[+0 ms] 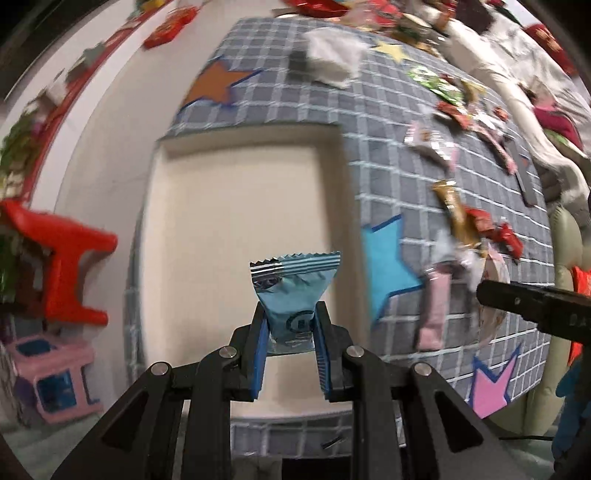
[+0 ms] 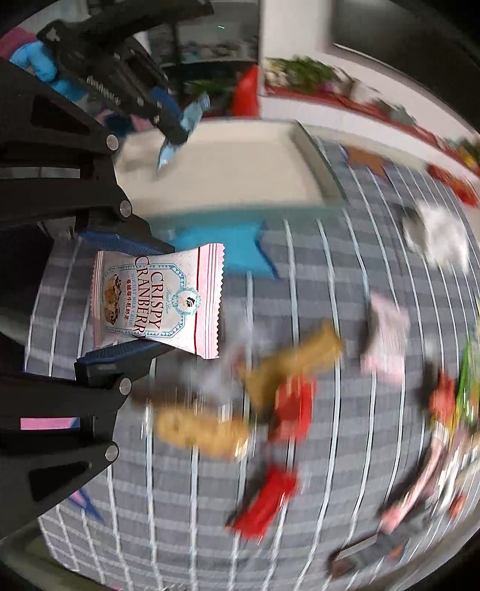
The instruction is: Organize snacks
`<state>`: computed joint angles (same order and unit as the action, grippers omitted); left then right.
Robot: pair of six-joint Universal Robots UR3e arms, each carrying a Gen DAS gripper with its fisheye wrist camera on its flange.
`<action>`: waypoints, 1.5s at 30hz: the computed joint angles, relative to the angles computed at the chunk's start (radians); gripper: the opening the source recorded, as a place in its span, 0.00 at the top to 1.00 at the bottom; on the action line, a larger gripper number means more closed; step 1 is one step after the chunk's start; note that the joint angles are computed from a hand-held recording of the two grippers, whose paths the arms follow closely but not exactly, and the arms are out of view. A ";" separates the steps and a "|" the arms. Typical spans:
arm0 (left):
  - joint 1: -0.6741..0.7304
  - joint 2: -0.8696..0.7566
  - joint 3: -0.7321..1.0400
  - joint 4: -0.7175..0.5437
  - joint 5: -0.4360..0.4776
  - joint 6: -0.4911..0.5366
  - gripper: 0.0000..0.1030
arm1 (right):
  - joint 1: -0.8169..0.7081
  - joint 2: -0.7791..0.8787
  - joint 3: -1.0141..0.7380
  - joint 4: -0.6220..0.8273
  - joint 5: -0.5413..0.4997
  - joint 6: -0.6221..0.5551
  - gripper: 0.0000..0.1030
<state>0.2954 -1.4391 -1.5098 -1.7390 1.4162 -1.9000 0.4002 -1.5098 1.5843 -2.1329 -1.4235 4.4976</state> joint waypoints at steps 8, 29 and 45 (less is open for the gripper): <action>0.098 -0.058 -0.013 0.070 0.037 0.031 0.76 | 0.025 0.334 -0.392 0.057 0.073 -0.121 0.57; 0.173 -0.018 0.040 -0.001 0.061 0.169 0.23 | 0.033 0.438 -0.659 0.356 0.076 -0.217 0.00; 0.158 0.061 0.257 -0.189 -0.048 0.221 0.23 | 0.073 0.338 -0.754 0.578 -0.037 -0.179 0.00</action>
<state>0.4538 -1.3777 -1.2525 -1.9283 1.3681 -1.6790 0.4728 -1.1719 0.8300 -1.5551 -1.4604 4.3190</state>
